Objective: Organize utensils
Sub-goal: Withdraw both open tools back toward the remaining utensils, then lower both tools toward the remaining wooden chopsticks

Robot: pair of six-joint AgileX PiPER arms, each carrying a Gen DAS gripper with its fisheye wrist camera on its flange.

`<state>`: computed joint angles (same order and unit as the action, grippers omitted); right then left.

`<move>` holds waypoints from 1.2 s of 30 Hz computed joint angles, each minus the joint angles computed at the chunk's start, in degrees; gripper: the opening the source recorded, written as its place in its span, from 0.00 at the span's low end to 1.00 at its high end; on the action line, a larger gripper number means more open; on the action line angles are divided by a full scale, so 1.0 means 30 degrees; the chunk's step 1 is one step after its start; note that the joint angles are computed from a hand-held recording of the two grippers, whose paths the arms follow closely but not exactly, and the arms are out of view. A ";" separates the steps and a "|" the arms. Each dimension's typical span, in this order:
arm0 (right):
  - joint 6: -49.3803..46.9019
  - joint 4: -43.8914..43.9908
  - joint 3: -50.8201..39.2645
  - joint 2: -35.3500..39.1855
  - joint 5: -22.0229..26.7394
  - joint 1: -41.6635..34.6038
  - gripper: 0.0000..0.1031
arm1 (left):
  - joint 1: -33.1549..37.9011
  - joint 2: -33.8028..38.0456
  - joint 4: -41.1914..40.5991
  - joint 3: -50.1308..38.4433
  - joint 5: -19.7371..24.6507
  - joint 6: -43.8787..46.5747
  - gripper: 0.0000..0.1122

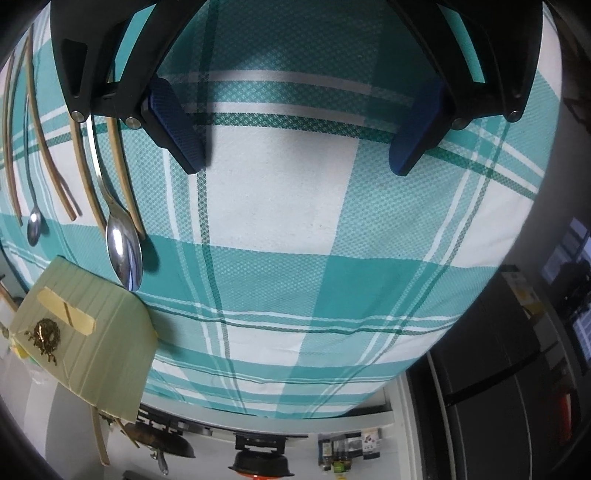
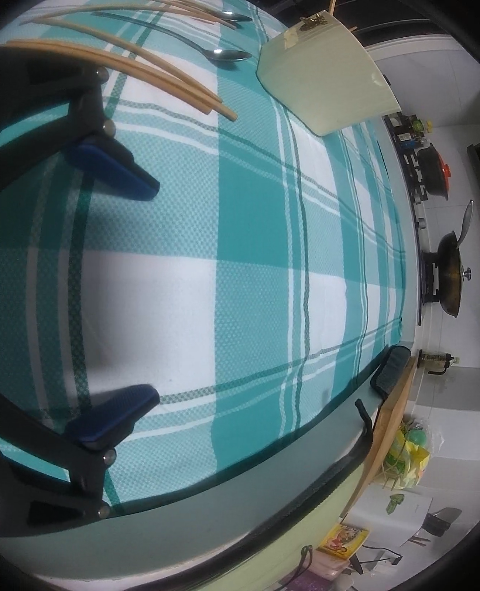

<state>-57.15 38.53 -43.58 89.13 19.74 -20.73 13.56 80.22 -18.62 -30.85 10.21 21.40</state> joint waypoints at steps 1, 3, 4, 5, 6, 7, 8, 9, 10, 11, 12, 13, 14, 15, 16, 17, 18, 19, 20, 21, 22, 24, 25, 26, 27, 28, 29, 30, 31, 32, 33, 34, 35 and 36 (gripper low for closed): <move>-0.0066 0.0056 0.0015 -0.0010 0.0014 -0.0022 1.00 | 0.0033 -0.0016 -0.0207 0.0013 0.0010 0.0210 0.89; 0.0048 -0.0028 0.0015 -0.0027 0.0003 0.0024 1.00 | 0.0022 -0.0028 -0.0126 0.0025 0.0017 0.0106 0.90; 0.0070 -0.0035 0.0029 -0.0038 -0.0008 0.0041 1.00 | -0.0025 -0.0047 0.0291 0.0045 -0.0003 -0.0349 0.90; 0.0160 -0.0102 0.0054 -0.0081 -0.0011 0.0071 1.00 | -0.0022 -0.0091 0.0646 0.0069 0.0012 -0.0699 0.90; 0.0129 -0.0084 0.0021 -0.0044 -0.0005 0.0055 1.00 | -0.0059 -0.0107 0.1200 0.0074 0.0027 -0.1271 0.90; 0.0106 -0.0069 -0.0001 -0.0023 0.0006 0.0042 1.00 | -0.0040 -0.0140 0.1388 0.0092 0.0068 -0.1431 0.90; 0.0170 -0.0109 0.0053 -0.0083 -0.0007 0.0074 1.00 | 0.0040 -0.0161 0.1035 0.0094 0.0151 -0.0944 0.90; 0.0170 -0.0109 0.0053 -0.0083 -0.0007 0.0074 1.00 | 0.0173 -0.0208 0.0197 0.0110 0.0298 0.0127 0.91; 0.0132 -0.0086 0.0012 -0.0038 -0.0001 0.0053 1.00 | 0.0373 -0.0239 -0.0942 0.0132 0.0418 0.1548 0.91; 0.0162 -0.0104 0.0041 -0.0075 0.0001 0.0068 1.00 | 0.0571 -0.0232 -0.2012 0.0111 0.0591 0.2794 0.91; 0.0133 -0.0086 0.0009 -0.0040 0.0009 0.0052 1.00 | 0.0625 -0.0184 -0.2387 0.0058 0.0699 0.3277 0.91; 0.0110 -0.0069 0.0011 -0.0039 0.0010 0.0044 1.00 | 0.0530 -0.0161 -0.2047 0.0036 0.0671 0.2995 0.91; 0.0120 -0.0076 0.0017 -0.0046 0.0006 0.0051 1.00 | 0.0440 -0.0133 -0.1845 0.0010 0.0646 0.2758 0.91; 0.0117 -0.0077 -0.0003 -0.0029 0.0011 0.0047 1.00 | 0.0359 -0.0099 -0.1634 -0.0013 0.0595 0.2484 0.91; 0.0089 -0.0062 -0.0016 -0.0015 0.0023 0.0032 1.00 | 0.0261 -0.0083 -0.1287 -0.0022 0.0535 0.2048 0.91; 0.0072 -0.0044 0.0008 -0.0037 0.0022 0.0032 1.00 | 0.0209 -0.0069 -0.1021 -0.0029 0.0500 0.1726 0.91; 0.0062 -0.0031 0.0015 -0.0036 0.0011 0.0036 1.00 | 0.0177 -0.0059 -0.0774 -0.0045 0.0512 0.1455 0.91; 0.0070 -0.0039 -0.0001 -0.0018 0.0004 0.0041 1.00 | 0.0172 -0.0051 -0.0639 -0.0060 0.0537 0.1338 0.91; 0.0077 -0.0046 -0.0013 -0.0012 0.0014 0.0035 1.00 | 0.0218 -0.0048 -0.0803 -0.0070 0.0580 0.1549 0.91; 0.0042 -0.0020 -0.0022 -0.0002 0.0024 0.0019 1.00 | 0.0265 -0.0039 -0.1027 -0.0077 0.0608 0.1808 0.91; 0.0080 -0.0047 -0.0002 -0.0021 0.0010 0.0039 1.00 | 0.0275 -0.0029 -0.1108 -0.0079 0.0601 0.1891 0.91; 0.0014 -0.0006 -0.0040 0.0019 0.0028 0.0006 1.00 | 0.0271 -0.0030 -0.1136 -0.0065 0.0586 0.1914 0.91; 0.0054 -0.0027 -0.0010 -0.0014 0.0022 0.0030 1.00 | 0.0287 -0.0035 -0.1210 -0.0056 0.0586 0.1992 0.91; 0.0073 -0.0042 -0.0004 -0.0022 0.0018 0.0037 1.00 | 0.0278 -0.0032 -0.1200 -0.0049 0.0575 0.1985 0.91; 0.0035 -0.0016 -0.0032 0.0014 0.0019 0.0022 1.00 | 0.0278 -0.0032 -0.1200 -0.0049 0.0575 0.1985 0.91; 0.0033 -0.0016 -0.0021 -0.0002 0.0026 0.0019 1.00 | 0.0282 -0.0046 -0.1216 -0.0035 0.0573 0.1992 0.91; 0.0011 -0.0003 -0.0031 0.0010 0.0032 0.0008 1.00 | 0.0288 -0.0033 -0.1203 -0.0045 0.0572 0.1993 0.91; -0.0001 0.0005 -0.0033 0.0014 0.0032 0.0004 1.00 | 0.0288 -0.0033 -0.1203 -0.0045 0.0572 0.1993 0.91; 0.0014 -0.0002 -0.0015 -0.0006 0.0026 0.0015 1.00 | 0.0294 -0.0039 -0.1202 -0.0045 0.0576 0.2001 0.91; -0.0011 0.0020 -0.0030 0.0006 0.0033 0.0006 1.00 | 0.0316 -0.0048 -0.1285 -0.0041 0.0586 0.2095 0.91; -0.0030 0.0026 -0.0020 -0.0007 0.0046 -0.0012 1.00 | 0.0341 -0.0038 -0.1404 -0.0046 0.0589 0.2229 0.91; 0.0055 -0.0040 -0.0020 -0.0012 0.0044 0.0015 1.00 | 0.0360 -0.0043 -0.1476 -0.0046 0.0600 0.2317 0.91; 0.0065 -0.0039 -0.0006 -0.0020 0.0029 0.0031 1.00 | 0.0366 -0.0060 -0.1482 -0.0026 0.0600 0.2326 0.91; 0.0001 0.0010 -0.0045 0.0033 0.0027 0.0010 1.00 | 0.0373 -0.0055 -0.1528 -0.0032 0.0606 0.2380 0.91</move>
<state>-57.15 38.56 -43.71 89.23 19.82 -20.70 14.68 80.06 -23.21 -30.95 12.03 28.54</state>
